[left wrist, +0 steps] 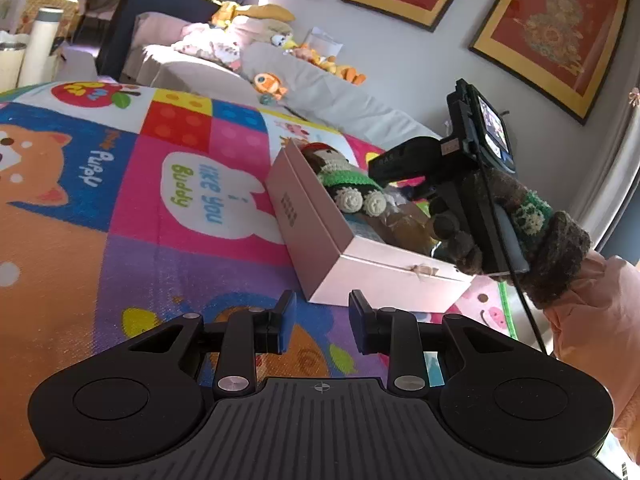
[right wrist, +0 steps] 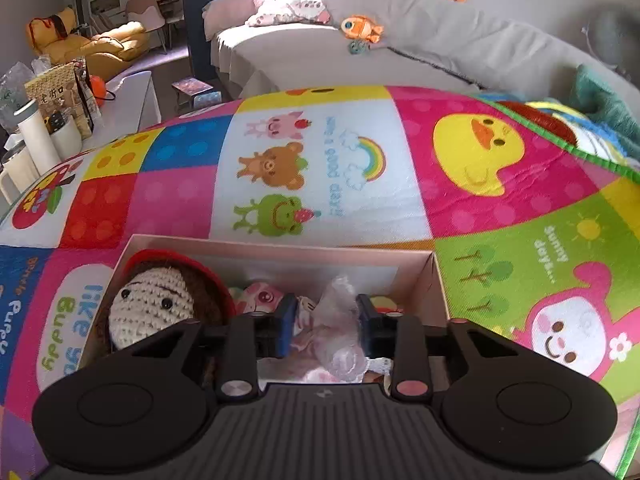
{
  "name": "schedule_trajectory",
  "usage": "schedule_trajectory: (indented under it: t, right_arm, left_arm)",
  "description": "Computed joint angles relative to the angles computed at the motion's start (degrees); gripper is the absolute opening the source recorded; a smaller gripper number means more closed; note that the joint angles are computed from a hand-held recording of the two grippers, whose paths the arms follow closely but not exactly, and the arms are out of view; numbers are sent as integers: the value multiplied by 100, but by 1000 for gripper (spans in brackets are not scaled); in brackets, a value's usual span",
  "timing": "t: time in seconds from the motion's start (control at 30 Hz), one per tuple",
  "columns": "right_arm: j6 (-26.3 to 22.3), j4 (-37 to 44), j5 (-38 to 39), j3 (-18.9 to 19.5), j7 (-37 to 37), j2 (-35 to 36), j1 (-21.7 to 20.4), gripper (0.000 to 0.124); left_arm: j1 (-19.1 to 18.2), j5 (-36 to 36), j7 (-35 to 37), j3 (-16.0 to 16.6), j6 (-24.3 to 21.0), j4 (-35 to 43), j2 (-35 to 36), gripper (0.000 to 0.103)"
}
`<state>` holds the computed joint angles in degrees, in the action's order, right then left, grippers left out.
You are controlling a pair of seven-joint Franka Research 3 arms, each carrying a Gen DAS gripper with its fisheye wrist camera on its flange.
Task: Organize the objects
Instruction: 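Open both grippers to drop the clamp toy and lacy cloth into the box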
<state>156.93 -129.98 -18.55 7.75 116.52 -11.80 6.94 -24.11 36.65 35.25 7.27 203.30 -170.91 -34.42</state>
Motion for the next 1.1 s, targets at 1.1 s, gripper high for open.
schedule_trajectory:
  t: [1.1]
  right_arm:
    - [494,-3272,3388,-827,-3303,-3795,173,61]
  left_arm:
    - [468,-2258,1267,-1911,-4115,2624,882,33]
